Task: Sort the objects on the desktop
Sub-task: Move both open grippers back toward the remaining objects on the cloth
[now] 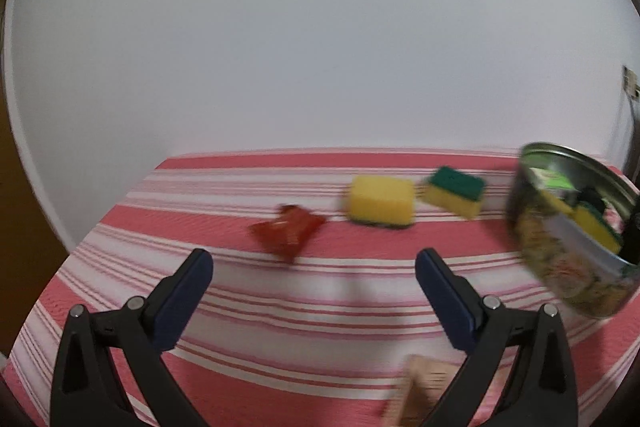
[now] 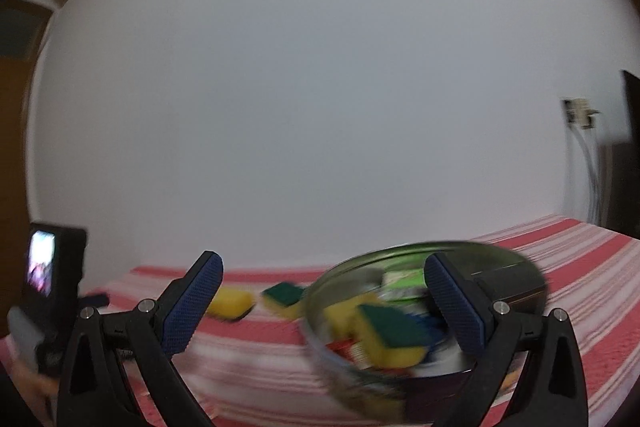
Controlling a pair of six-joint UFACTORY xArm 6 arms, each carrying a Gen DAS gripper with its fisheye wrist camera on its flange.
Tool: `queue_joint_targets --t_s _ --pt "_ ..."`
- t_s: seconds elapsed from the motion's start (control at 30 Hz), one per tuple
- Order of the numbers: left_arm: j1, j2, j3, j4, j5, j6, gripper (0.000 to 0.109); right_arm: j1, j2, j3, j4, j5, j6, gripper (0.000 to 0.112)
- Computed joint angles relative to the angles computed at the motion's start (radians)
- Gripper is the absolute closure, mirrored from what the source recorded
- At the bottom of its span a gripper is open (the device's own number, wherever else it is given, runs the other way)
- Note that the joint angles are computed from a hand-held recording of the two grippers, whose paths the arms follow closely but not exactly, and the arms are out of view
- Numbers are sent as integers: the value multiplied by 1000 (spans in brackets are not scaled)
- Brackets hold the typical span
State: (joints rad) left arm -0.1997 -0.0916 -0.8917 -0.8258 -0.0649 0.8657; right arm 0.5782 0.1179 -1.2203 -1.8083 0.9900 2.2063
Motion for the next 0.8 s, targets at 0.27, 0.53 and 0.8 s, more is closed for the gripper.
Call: queue_joint_targets --t_s 0.27,0.53,0.8 --pt "112 92 -82 265 67 -201 6 -58 124 -172 101 -347 -227 10" --pt "162 176 -219 187 275 -105 6 -84 302 -353 715 -582 -964 12" --pt "182 213 -266 173 311 -96 6 -77 449 -519 1307 -434 -1526 40"
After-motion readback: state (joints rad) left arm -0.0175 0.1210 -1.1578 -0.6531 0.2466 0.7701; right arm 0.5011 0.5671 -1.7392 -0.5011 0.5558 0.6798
